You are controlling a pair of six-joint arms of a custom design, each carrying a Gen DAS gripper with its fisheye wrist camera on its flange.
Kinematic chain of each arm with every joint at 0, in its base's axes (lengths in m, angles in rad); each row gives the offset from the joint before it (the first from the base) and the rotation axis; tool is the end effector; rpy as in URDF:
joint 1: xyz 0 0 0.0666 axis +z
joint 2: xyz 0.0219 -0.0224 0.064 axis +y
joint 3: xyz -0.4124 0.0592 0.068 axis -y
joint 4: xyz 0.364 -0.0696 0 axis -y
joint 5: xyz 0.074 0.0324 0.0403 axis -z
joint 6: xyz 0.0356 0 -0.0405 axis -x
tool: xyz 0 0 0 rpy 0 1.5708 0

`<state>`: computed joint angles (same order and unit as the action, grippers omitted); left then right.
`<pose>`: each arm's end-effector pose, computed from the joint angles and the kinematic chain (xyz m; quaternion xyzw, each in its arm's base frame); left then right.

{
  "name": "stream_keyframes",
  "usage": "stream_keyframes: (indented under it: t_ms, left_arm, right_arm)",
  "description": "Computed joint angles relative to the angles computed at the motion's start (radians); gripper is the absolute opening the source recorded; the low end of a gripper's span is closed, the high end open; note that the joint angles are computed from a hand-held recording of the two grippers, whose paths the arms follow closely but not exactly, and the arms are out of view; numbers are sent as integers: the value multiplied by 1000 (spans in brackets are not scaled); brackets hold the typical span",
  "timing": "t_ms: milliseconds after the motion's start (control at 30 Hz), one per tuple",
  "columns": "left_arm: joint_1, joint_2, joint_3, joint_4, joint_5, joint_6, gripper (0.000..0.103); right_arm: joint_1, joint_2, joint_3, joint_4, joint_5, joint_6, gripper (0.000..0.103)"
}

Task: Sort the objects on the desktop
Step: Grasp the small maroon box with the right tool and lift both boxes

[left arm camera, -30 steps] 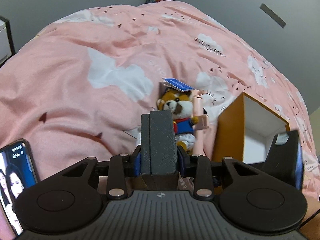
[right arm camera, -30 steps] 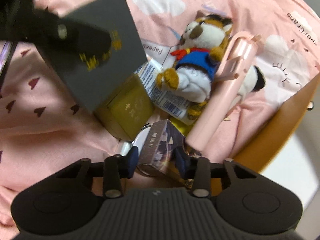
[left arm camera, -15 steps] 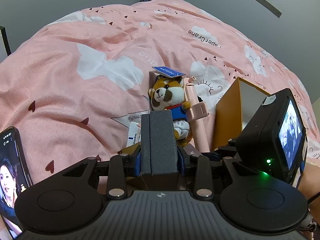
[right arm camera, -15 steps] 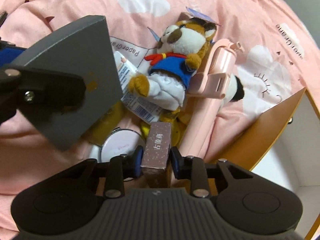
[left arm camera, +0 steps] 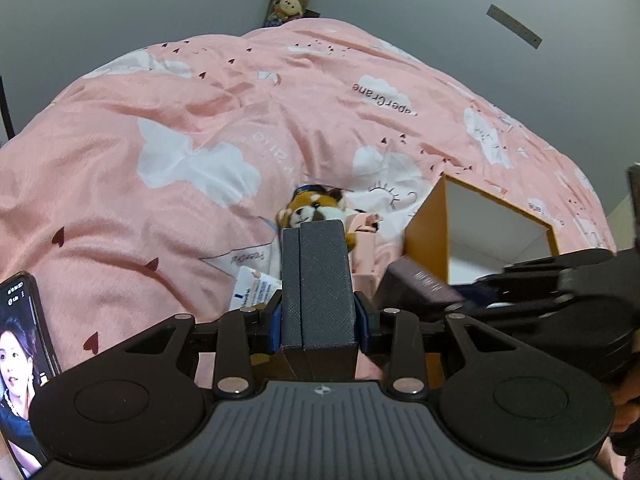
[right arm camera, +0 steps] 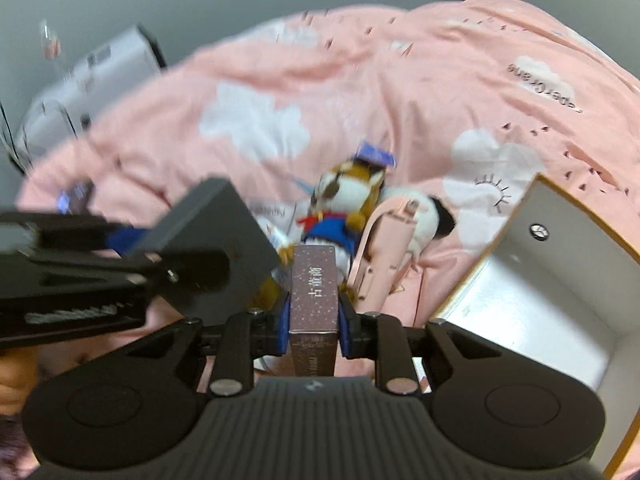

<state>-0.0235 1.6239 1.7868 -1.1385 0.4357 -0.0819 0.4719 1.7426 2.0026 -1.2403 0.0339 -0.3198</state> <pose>0.5298 -0.0279 0.5097 0.1125 0.9288 -0.1982 0.2922 0.5102 0.2586 0.5277 -0.0678 0.9542 0.0972 0.2747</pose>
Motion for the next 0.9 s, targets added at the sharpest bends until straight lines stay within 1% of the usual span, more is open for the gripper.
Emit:
stream_keyframes:
  t_ms: [67, 133, 233, 333, 467, 567, 667, 767, 833, 900]
  left_arm:
    - [0, 0, 10, -8, 29, -5, 39]
    - [-2, -4, 17, -13, 60, -10, 39]
    - [-14, -10, 30, -19, 115, -21, 39]
    - [-39, -20, 40, -28, 161, -40, 39]
    - [-77, -23, 56, -59, 235, -81, 39]
    - [-115, -16, 67, -107, 281, -133, 39]
    - [-160, -13, 58, -143, 264, -187, 39]
    - [-200, -8, 41, -165, 235, -231, 39]
    - [-219, -8, 23, -171, 209, -258, 39]
    - [-240, -12, 0, -155, 160, -277, 39]
  right_arm:
    - [-3, -43, -32, 32, 2, -49, 24]
    - [-13, -87, -61, 60, 23, -98, 24]
    - [-27, -169, -163, 141, 79, -160, 24]
    - [-32, -258, -255, 179, 151, -221, 24]
    - [-35, -349, -342, 165, 241, -290, 24]
    - [-39, -389, -398, 140, 268, -346, 24]
    - [-48, -420, -456, 134, 265, -405, 24]
    - [-41, -437, -505, 130, 299, -444, 24]
    - [-38, -440, -524, 121, 315, -467, 24]
    - [-35, -444, -546, 122, 318, -488, 24]
